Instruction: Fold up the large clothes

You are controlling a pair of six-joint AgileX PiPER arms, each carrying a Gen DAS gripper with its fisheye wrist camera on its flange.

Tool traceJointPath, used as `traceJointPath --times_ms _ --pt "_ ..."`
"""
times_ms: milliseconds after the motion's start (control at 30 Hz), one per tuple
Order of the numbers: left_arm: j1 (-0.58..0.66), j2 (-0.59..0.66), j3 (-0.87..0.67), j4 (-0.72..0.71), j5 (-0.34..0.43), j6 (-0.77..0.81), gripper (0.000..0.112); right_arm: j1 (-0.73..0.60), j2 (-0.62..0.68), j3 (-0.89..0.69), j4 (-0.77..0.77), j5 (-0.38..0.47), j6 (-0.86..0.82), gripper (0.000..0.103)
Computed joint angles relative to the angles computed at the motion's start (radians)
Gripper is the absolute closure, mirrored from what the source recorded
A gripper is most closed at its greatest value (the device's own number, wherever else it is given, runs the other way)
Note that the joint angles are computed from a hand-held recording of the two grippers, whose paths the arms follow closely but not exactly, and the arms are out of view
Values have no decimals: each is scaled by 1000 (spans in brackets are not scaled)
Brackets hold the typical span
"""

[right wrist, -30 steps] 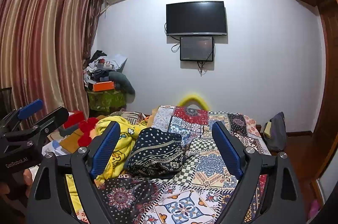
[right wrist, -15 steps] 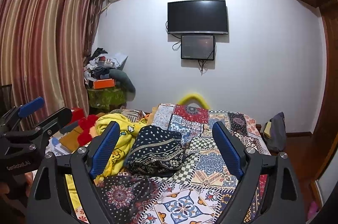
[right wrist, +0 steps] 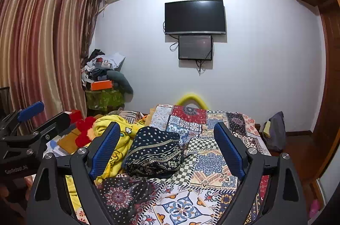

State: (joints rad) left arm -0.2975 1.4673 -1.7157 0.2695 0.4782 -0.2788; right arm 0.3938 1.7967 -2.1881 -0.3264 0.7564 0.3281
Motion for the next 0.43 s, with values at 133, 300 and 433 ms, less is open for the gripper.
traceJointPath --times_ms 133,300,433 --pt "-9 2 0 35 0 -32 10 -3 -3 6 -1 -7 12 15" --pt "5 6 -7 -17 5 0 10 -8 2 -2 15 1 9 15" --pt "16 7 -8 -36 8 14 10 -10 1 -1 22 0 10 15"
